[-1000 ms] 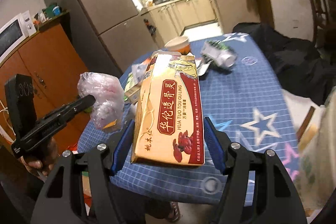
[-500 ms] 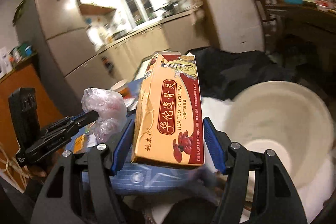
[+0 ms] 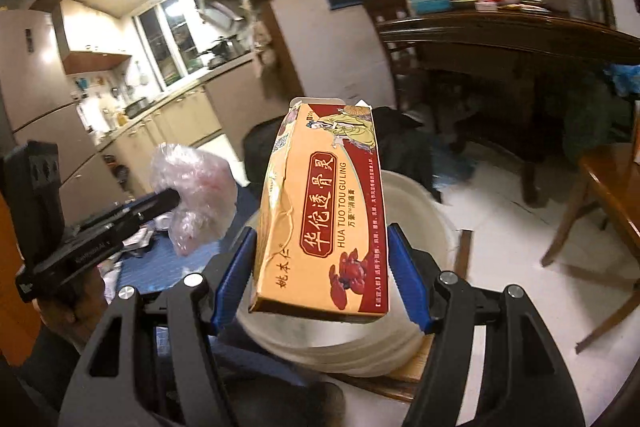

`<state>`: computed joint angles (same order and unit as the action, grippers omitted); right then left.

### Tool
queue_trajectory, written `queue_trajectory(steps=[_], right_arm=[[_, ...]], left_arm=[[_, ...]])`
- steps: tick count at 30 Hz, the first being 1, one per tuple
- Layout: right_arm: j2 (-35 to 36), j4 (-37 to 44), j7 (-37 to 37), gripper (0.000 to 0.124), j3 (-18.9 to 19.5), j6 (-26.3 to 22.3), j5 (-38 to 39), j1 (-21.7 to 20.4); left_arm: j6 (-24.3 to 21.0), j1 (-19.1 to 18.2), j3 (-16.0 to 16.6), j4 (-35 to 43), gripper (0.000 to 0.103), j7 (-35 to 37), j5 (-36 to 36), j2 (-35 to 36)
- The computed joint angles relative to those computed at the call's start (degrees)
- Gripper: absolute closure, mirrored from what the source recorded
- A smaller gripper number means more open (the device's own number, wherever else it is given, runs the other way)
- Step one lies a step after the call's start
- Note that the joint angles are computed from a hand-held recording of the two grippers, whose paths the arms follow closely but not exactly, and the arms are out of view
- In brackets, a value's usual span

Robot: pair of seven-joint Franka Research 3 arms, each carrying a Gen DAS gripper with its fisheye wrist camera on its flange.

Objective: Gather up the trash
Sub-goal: 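Carry the plastic bag and tea box over the white bucket and release both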

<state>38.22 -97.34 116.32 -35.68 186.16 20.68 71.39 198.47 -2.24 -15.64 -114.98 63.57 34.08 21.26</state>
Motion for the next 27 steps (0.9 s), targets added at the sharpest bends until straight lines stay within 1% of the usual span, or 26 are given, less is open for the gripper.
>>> queue_trajectory(steps=[2,4,6,7,8,9,10,11,12,13,14,15,16,17,19,22,23,25,27], right_arm=[[0.34,-0.2,0.49,0.061,-0.88,-0.84,0.09,0.22],[0.68,0.07,1.15,0.061,-0.55,-1.82,-0.57,-0.74],[0.67,0.24,2.07,0.061,-0.61,-2.82,-1.85,-1.01],[0.81,0.39,2.81,0.061,-1.05,-3.36,-2.57,-0.68],[1.01,0.87,3.34,0.061,-0.82,-4.13,-3.35,-1.07],[1.08,1.37,3.78,0.061,-0.39,-4.76,-4.13,-1.6],[1.14,2.07,3.88,0.061,0.57,-5.46,-5.03,-2.58],[1.33,2.57,4.02,0.061,1.25,-5.65,-5.93,-3.32],[1.28,2.87,4.0,0.061,2.08,-5.61,-6.81,-4.37],[1.95,4.05,4.53,0.061,2.08,-6.41,-7.66,-4.8],[2.29,4.92,4.99,0.06,2.28,-7.14,-8.46,-5.3],[2.46,6.09,4.82,0.058,3.7,-8.06,-9.23,-6.98],[2.64,6.66,5.35,0.048,4.36,-8.16,-9.72,-7.75],[2.78,6.69,6.3,0.043,4.19,-7.62,-10.23,-7.73],[2.4,6.36,7.39,0.043,4.66,-7.0,-11.5,-8.15],[1.68,5.26,8.77,0.043,4.96,-5.82,-13.45,-8.28],[1.61,4.79,9.46,0.043,4.07,-5.8,-13.93,-7.44],[1.19,4.38,9.72,0.043,4.73,-5.41,-14.6,-7.91],[1.07,4.48,10.1,0.043,4.8,-5.57,-14.98,-7.98]], left_arm=[[-0.61,-1.44,0.3,3.05,0.09,1.21,-0.15,2.33],[-2.05,-1.79,-0.3,5.8,0.09,2.08,-0.12,4.31],[-3.2,-4.07,1.34,7.99,0.089,3.59,-1.7,5.75],[-3.68,-4.11,1.22,8.56,0.089,4.07,-2.09,6.26],[-4.24,-3.89,0.86,9.13,0.089,4.38,-2.52,6.7],[-4.8,-2.39,-0.82,9.99,0.089,4.53,-2.47,7.57],[-5.24,-0.24,-3.31,10.72,0.089,4.71,-2.03,8.49],[-5.4,0.3,-4.01,11.33,0.088,4.99,-2.21,9.1],[-5.63,0.46,-4.16,11.78,0.084,5.23,-2.55,9.4],[-5.79,0.94,-4.64,12.27,0.082,5.55,-2.71,9.88],[-6.21,1.6,-5.48,12.67,0.078,5.93,-2.66,10.22],[-6.58,1.59,-5.46,13.0,0.073,6.26,-2.98,10.32],[-6.53,1.18,-4.92,13.08,0.071,6.52,-3.49,10.29],[-6.54,1.34,-5.08,13.16,0.068,6.79,-3.76,10.32],[-6.99,1.5,-5.28,13.44,0.068,7.23,-4.33,10.34],[-6.29,0.37,-3.79,12.53,0.068,7.52,-5.52,9.38],[-6.04,-0.08,-3.26,12.22,0.068,7.63,-5.72,9.07],[-5.19,-2.55,-0.34,11.23,0.068,7.84,-6.64,8.02],[-5.05,-2.24,-0.54,10.56,0.068,7.64,-6.82,7.6]])
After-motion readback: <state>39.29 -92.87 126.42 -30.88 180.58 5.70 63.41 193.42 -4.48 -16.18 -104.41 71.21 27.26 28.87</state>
